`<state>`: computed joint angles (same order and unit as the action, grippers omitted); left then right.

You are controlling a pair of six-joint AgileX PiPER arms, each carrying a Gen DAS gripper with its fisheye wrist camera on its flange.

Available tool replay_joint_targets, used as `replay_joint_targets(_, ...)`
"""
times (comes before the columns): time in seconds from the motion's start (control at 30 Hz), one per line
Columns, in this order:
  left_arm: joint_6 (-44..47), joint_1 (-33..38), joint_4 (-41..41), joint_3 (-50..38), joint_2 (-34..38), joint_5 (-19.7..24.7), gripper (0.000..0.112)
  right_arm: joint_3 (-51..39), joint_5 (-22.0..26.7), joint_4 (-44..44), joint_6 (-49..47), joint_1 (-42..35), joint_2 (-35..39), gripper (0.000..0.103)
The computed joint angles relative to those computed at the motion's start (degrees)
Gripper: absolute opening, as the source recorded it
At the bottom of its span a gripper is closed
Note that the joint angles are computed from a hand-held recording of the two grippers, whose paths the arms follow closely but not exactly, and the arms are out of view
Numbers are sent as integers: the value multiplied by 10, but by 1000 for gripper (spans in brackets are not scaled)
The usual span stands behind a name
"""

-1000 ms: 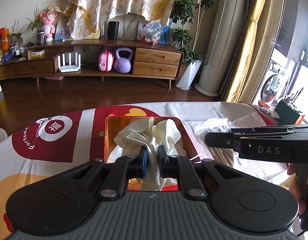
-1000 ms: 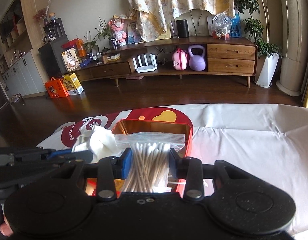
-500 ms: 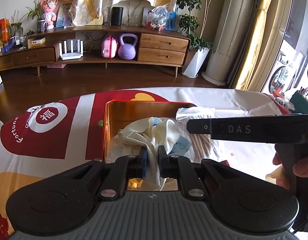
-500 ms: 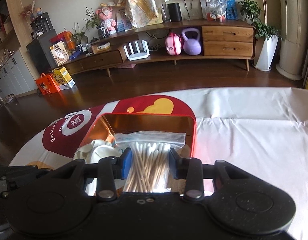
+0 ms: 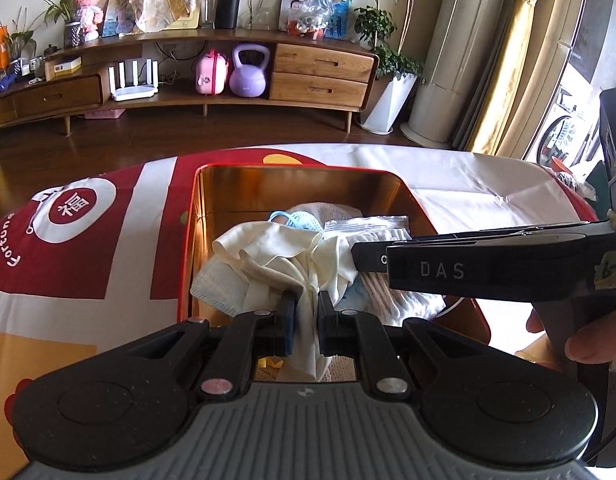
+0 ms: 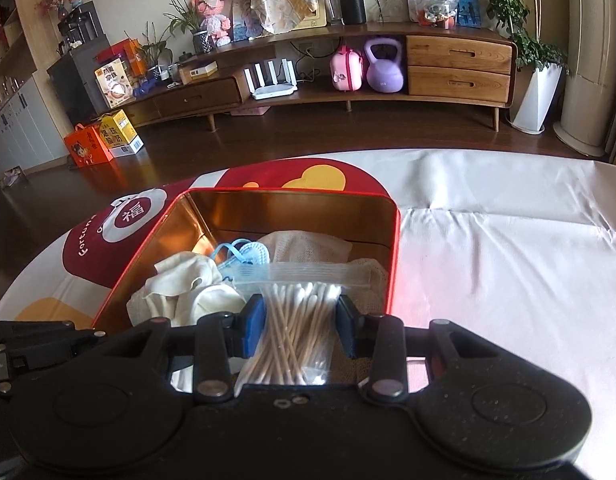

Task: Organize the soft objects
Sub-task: 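Open the right tool to drop the swab bag while the left tool releases the gloves in the tin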

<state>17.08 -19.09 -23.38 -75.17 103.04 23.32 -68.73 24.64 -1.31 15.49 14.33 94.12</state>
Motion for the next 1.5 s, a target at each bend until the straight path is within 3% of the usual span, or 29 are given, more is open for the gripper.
replay_joint_targets(0.3, -11, -3, 8, 4, -5, -1, 11, 1, 10, -39, 28, 9, -13, 42)
replay_joint_targets(0.8, -148, -35, 146, 28, -54, 11, 15, 35, 30, -31, 28, 14, -84, 51)
replay_joint_targets(1.0, -162, -38, 155, 50, -90, 15, 15, 51, 51, -5, 10, 16, -132, 53)
replay_joint_targets(1.5, -206, -56, 178, 134, -245, 52, 15, 118, 131, -80, 99, 103, -318, 63)
